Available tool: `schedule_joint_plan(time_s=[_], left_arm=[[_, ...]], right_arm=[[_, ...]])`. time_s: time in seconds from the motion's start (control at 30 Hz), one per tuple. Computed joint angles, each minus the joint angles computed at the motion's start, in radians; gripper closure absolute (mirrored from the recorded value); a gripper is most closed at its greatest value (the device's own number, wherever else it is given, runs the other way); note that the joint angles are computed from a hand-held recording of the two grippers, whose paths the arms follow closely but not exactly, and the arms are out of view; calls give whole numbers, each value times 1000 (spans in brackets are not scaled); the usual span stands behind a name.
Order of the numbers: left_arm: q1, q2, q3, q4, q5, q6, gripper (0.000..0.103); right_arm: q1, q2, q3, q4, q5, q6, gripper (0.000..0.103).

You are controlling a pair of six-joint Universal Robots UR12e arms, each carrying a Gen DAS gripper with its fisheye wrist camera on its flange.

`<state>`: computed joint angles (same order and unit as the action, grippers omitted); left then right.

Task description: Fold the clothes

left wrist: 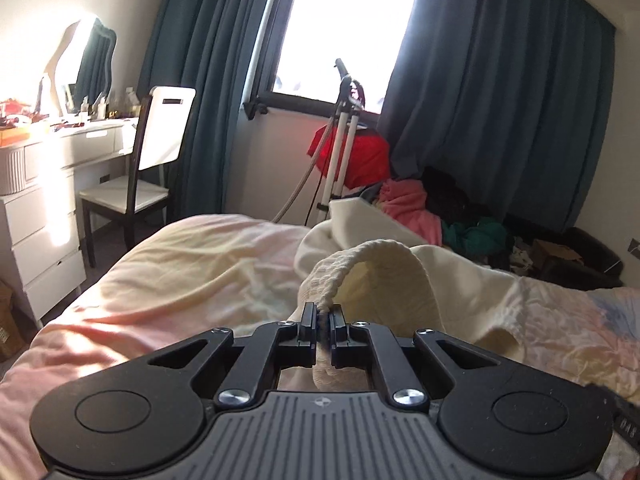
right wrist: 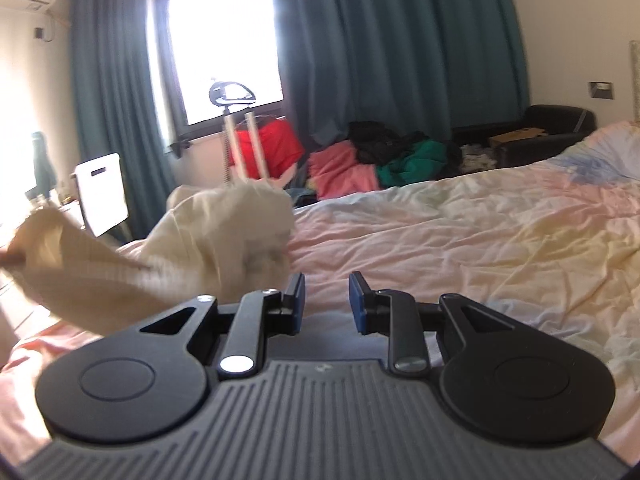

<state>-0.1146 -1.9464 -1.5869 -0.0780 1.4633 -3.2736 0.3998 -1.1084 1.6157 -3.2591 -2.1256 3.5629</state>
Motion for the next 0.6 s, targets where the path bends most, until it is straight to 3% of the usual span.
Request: schedule_joint_plan(time_s=[0.23,0.3,0.37,0.43,0.6], left_arm=[[38,27,-83,-111,3,67,96],[37,33,-89,-138,1,78,95],[38,38,-87,-168,-13,79,94],[36,46,-95,-159,-17,102,84],[8,32,-90,-87,54,248,60]], right_arm=[[15,22,-50,140,122,-51,75],[24,35,-74,199,119,-71,74],[32,50,-99,251,116,-89,66],[35,63,-112,264,123,-100,54],[33,97,-157,339,131,-128,53]])
